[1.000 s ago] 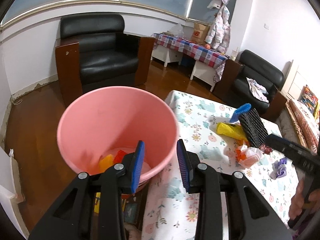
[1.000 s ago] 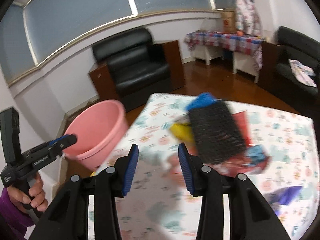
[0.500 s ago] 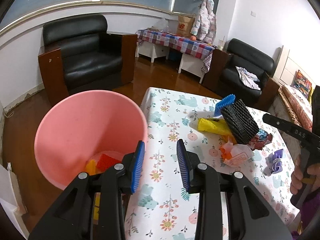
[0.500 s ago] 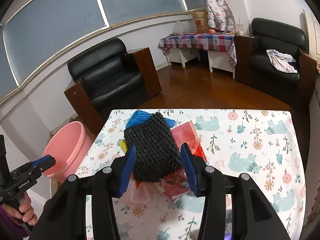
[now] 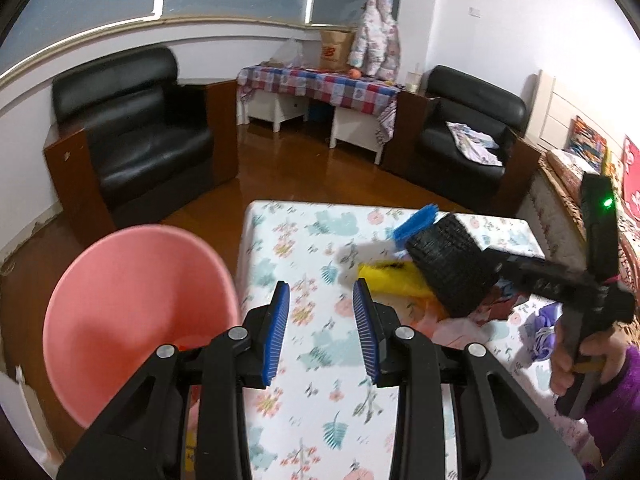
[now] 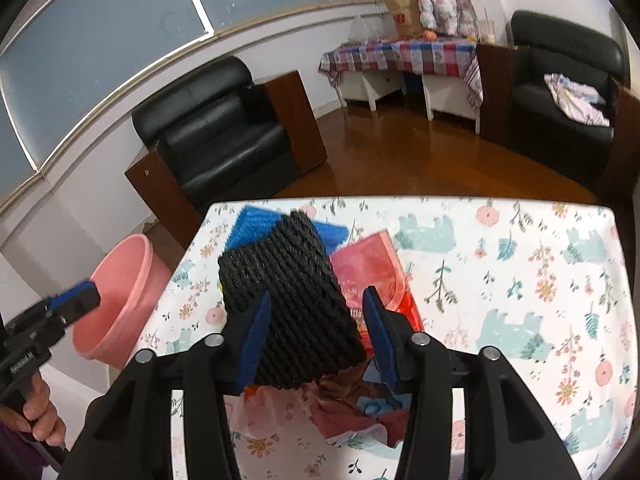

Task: Collect trash
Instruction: 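Grasp the black foam mesh with the right tool while the left tool grasps the blue foam mesh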

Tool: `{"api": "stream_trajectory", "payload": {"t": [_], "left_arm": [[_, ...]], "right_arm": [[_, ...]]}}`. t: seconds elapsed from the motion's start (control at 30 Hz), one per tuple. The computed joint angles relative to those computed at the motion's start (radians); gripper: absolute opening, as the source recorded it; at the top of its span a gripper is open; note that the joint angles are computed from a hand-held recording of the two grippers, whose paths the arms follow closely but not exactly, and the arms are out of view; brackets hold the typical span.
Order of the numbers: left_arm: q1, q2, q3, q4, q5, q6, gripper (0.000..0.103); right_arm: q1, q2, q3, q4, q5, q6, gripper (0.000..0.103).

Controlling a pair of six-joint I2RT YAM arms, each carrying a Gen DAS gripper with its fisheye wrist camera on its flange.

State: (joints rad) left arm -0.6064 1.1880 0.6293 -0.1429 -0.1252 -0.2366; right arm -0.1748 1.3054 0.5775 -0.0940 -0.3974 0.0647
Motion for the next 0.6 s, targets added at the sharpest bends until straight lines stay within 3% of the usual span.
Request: {"api": "stream_trajectory", "payload": {"t": [0.03, 0.13, 0.3, 0.6], "left_arm": [[-0.005, 0.018, 0.017, 0.007, 0.008, 0.009, 0.033], [-0.012, 0.062, 0.058, 0.025, 0.024, 0.034, 0.033], [-0.030, 0.130, 0.122, 0.042, 0.046, 0.071, 0.033], [-0.068, 0.252, 0.217, 0.049, 0.077, 0.126, 0.033]], "right_arm": [[0.001, 0.010, 0.000, 0.001, -0.007, -0.001, 0.025], [-0.017, 0.000, -0.027, 0.015, -0.038, -0.002, 0.012], [-0.069, -0.091, -0.083, 0.000, -0.095, -0.016, 0.010], [-0.244, -0.250, -0.112, -0.140, -0.201, -0.066, 0.010]]}}
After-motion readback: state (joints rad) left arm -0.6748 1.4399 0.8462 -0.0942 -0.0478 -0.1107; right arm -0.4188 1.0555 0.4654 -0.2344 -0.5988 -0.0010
